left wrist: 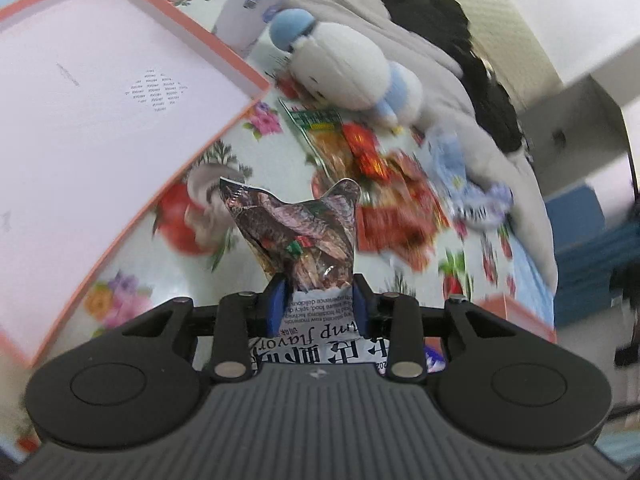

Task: Organize snacks
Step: 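Grasp the white shrimp-flavor bag with the left tool while the right grasps the blue bag, then carry both bags up and over toward the deep pink box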

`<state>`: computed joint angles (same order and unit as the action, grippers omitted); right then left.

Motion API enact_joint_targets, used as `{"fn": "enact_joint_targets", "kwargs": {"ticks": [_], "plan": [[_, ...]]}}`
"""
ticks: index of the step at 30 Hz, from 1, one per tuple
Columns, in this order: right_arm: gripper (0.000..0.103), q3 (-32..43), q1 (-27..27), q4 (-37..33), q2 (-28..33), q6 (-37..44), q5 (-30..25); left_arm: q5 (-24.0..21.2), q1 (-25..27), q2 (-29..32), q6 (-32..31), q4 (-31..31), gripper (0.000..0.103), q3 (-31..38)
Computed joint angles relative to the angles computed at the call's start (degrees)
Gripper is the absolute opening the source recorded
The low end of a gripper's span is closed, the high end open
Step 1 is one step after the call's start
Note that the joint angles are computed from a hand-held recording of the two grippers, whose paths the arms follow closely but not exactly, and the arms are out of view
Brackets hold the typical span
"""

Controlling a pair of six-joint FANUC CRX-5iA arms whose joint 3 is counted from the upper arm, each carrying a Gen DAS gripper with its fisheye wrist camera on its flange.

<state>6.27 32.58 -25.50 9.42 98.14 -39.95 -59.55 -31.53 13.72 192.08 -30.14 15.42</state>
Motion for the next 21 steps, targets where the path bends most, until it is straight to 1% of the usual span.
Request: {"fn": "enact_joint_targets", "kwargs": {"ticks": [5, 8, 10, 14, 17, 19, 21], "plan": [[0.008, -4.1, -0.2, 1.8, -4.0, -0.9, 0.3, -8.0, -4.9, 2.3, -6.9, -0.5, 0.039, 5.3], [0.008, -6.2, 0.1, 4.5, -5.7, -3.6, 0.0, -10.6, -7.1, 2.8, -8.1, -0.6, 0.039, 6.7], [0.008, -7.0, -0.1, 4.7, -6.8, -3.6, -0.9, -12.3, -8.5, 3.3, -9.4, -0.4, 0.039, 7.7], [0.009, -9.3, -0.1, 5.6, -9.2, -3.4, -2.0, -17.0, -11.3, 5.0, -13.3, -1.4, 0.039, 10.9], [0.01, -10.8, -0.1, 6.1, -10.6, -3.7, -3.5, -18.0, -12.8, 5.0, -14.3, -1.2, 0.039, 10.8], [0.011, -11.2, -0.5, 5.1, -11.1, -2.3, -4.9, -17.5, -13.3, 4.6, -14.0, -0.8, 0.039, 9.8], [0.012, -11.8, 0.1, 6.7, -11.1, -2.7, -6.0, -17.1, -13.4, 4.5, -14.3, 0.2, 0.039, 9.0]]}}
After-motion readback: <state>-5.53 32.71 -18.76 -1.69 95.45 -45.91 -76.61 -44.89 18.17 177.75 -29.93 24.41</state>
